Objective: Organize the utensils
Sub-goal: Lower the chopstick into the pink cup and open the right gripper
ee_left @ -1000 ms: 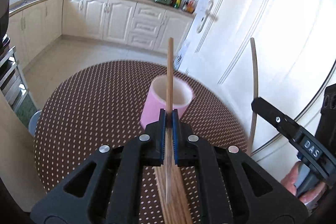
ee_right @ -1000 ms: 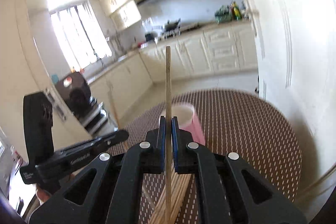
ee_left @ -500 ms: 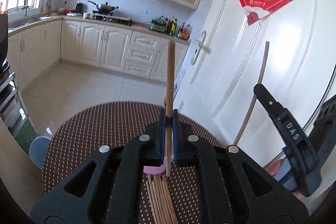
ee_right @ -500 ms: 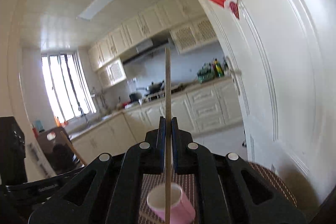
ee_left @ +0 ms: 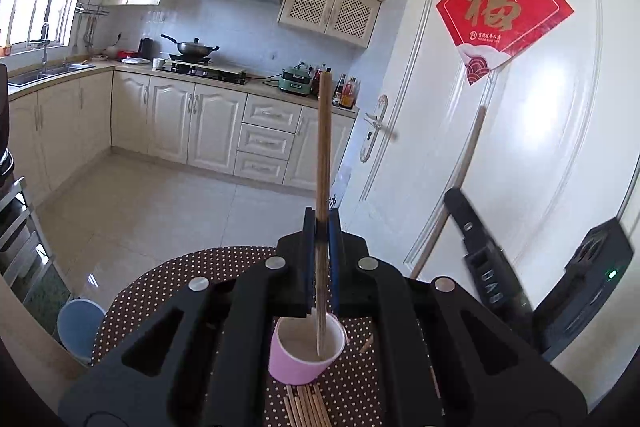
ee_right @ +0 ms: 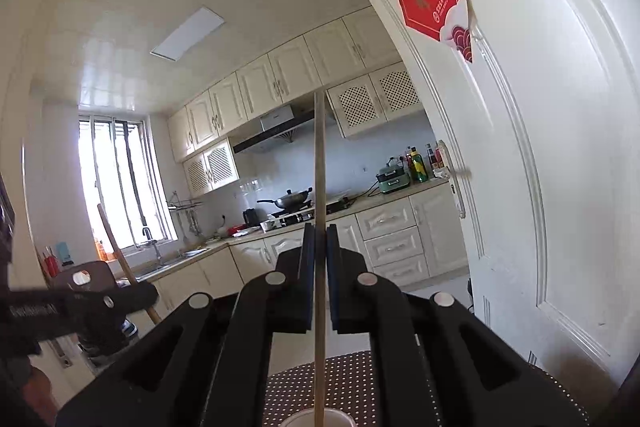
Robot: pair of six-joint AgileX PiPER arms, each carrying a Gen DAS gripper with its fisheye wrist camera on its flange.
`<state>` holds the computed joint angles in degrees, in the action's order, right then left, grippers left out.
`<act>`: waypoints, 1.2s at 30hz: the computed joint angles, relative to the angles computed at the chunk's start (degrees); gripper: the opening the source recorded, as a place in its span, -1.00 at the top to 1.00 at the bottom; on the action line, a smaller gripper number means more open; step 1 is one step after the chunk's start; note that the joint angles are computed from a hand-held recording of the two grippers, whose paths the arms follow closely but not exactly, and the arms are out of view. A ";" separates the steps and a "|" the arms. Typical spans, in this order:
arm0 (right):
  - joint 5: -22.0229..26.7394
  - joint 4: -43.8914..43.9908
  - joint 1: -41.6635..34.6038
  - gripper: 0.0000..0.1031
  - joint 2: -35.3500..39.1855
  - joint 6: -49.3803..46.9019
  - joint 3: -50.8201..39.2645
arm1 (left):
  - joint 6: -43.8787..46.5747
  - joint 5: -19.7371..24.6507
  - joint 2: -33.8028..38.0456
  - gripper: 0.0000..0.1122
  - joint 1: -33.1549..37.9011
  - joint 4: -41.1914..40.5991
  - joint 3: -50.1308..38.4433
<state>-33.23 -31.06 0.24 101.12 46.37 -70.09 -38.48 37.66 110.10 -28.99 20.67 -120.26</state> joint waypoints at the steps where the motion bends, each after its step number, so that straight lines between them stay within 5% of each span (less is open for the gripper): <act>1: 0.92 -0.33 0.47 0.92 0.56 0.55 -1.18 | 0.10 -0.89 -0.34 0.89 0.43 -0.43 0.93; 7: -0.13 -0.98 2.00 0.91 3.93 -2.13 -3.15 | -0.44 -3.18 1.58 0.89 2.33 -1.69 2.44; 18: -0.01 0.52 3.76 0.92 9.00 -7.21 -5.16 | 0.19 -15.63 2.68 0.89 3.01 0.34 12.12; 27: 4.71 -15.16 2.80 0.91 12.16 6.31 -8.57 | 10.88 -19.46 6.81 0.89 5.77 -13.32 13.22; 30: 4.69 -20.73 1.98 0.91 12.30 11.62 -8.83 | 7.30 -21.14 7.31 0.89 5.63 -9.30 14.49; 34: 4.31 -29.24 0.77 0.78 11.78 19.73 -8.92 | 15.24 -24.77 5.80 0.88 6.09 -17.39 18.14; 36: 4.42 -30.82 0.21 0.43 10.61 21.52 -7.80 | 16.75 -24.76 5.19 0.87 5.90 -18.30 19.03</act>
